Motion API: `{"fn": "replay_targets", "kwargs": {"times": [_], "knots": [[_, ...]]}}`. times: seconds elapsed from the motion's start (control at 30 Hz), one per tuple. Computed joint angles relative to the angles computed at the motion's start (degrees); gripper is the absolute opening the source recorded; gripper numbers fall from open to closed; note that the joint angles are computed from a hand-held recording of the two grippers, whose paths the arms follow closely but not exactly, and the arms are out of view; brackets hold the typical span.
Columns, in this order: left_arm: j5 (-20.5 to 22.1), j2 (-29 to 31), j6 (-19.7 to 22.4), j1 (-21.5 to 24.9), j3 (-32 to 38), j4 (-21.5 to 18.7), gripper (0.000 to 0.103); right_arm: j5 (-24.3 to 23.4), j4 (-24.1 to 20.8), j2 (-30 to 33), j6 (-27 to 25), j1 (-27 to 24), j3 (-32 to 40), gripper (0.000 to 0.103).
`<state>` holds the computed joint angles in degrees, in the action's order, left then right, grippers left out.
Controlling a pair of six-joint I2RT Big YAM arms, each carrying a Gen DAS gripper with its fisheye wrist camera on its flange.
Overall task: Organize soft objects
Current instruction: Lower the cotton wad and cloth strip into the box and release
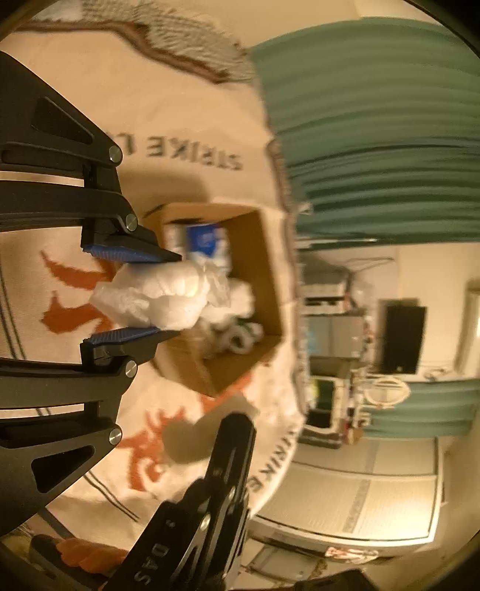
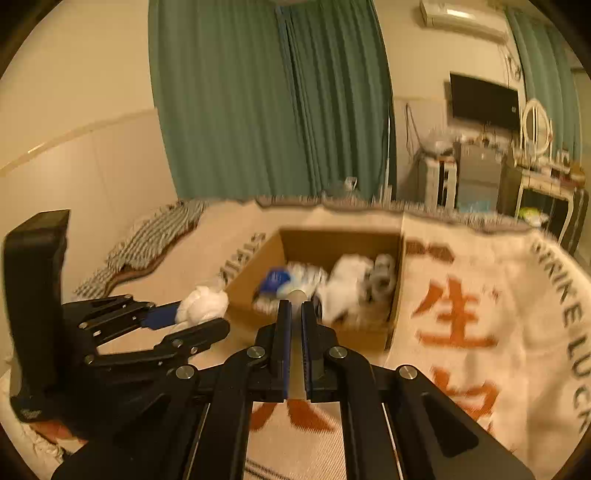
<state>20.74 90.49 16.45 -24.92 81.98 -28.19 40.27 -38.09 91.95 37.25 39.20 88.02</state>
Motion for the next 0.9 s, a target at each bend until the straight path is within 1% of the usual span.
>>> {"fn": "replay_targets", "kwargs": {"times": [0.07,0.17,0.3,0.4,0.47,0.6,0.73,0.83,0.9], "knots": [[-0.23,0.03,-0.49,-0.03,1.71,0.37,0.029,0.51,0.15,-0.14,-2.74,-0.51,2.32,0.005],[-1.21,0.86,-1.22,-0.20,4.49,0.72,0.029,0.84,0.20,0.22,-5.54,-1.61,5.35,0.005],[-2.42,4.12,-1.32,-0.66,9.88,0.31,0.030,-1.03,0.51,1.29,-8.44,-4.39,9.46,0.005],[-3.45,7.21,-1.81,-1.14,13.87,-0.46,0.030,-2.85,0.30,2.73,-9.45,-6.70,11.94,0.005],[-4.13,10.04,-1.88,-1.50,17.21,-1.61,0.030,-3.80,-0.06,3.63,-9.79,-8.18,12.88,0.005],[-5.99,16.03,-1.13,-2.53,23.31,-4.28,0.030,-7.49,-0.17,6.09,-9.00,-11.54,13.62,0.005],[-7.03,22.09,-1.15,-3.43,29.39,-7.38,0.030,-11.90,0.59,8.53,-7.38,-14.98,12.42,0.005],[-9.22,27.39,-0.90,-4.01,35.57,-10.56,0.030,-14.07,0.78,10.28,-6.06,-17.06,11.33,0.005],[-10.15,28.89,-0.90,-4.38,37.16,-10.79,0.032,-15.58,2.01,10.85,-5.85,-18.07,10.33,0.005]]}}
